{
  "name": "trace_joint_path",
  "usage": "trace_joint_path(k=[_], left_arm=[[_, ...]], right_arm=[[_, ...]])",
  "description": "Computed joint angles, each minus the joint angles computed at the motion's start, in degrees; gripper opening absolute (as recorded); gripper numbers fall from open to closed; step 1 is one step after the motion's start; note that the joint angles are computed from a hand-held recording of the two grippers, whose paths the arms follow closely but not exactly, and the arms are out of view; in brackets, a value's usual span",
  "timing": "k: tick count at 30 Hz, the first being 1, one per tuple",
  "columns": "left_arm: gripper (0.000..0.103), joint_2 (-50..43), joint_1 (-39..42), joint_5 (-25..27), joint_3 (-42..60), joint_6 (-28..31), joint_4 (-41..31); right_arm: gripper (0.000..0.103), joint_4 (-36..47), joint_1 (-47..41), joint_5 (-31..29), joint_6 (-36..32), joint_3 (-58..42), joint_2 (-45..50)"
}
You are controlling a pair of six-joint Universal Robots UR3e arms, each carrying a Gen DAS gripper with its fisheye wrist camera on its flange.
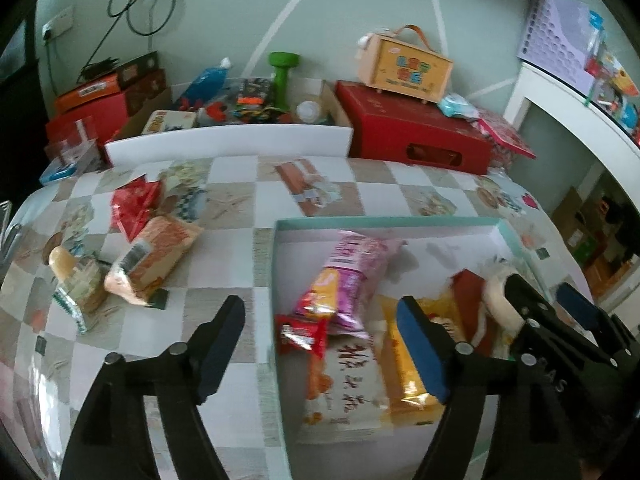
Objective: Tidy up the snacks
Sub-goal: 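Open left tool dropping candy packet in tray while right tool releases bread bag, then withdraw both open tools from the tray back to the snack pile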
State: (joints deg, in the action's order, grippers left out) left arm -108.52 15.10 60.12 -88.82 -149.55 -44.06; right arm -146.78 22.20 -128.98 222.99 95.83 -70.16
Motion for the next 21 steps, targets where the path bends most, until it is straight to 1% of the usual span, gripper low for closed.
trace_joint_path(k=[2,3,4,5,7,9,10,16,21], left_arm=[[0.087,-0.9,0.1,1.5,0.5,-1.0,1.0],[0.089,-1.2,0.0,2.3,0.7,-1.6,1.5],[0.093,-1.8,-0.1,3.3,0.9,-2.3,2.2],[0.097,-2.4,-0.3,4.6,1.2,-3.3,3.0],[0.101,-3.3,-0.4,6.8,1.5,-5.0,4.5],[0.102,-4.2,-0.3,8.5,1.9,-6.5,5.5],[0.102,-4.6,-0.1,9.1,2.1,-7.2,5.7],[0.102,-6.3,0.7,10.7,4.2,-8.8,4.2],[0.102,-6.4,1.4,10.4,4.6,-9.3,3.7]], right_arm=[[0.088,1.0,0.1,0.0,0.1,-0.7,0.4],[0.09,1.5,0.1,-0.2,0.2,-1.0,0.6],[0.093,2.1,0.2,-0.4,0.4,-1.4,0.7],[0.093,2.6,0.3,-0.5,0.6,-1.6,0.9],[0.093,3.2,0.1,-0.2,0.6,-1.9,1.0],[0.102,3.6,-0.1,0.4,0.7,-2.1,1.2],[0.103,3.6,-0.1,0.3,0.8,-2.2,1.4],[0.103,4.0,-0.4,1.4,1.9,-2.5,1.3],[0.103,4.0,-0.5,1.6,2.0,-2.6,1.3]])
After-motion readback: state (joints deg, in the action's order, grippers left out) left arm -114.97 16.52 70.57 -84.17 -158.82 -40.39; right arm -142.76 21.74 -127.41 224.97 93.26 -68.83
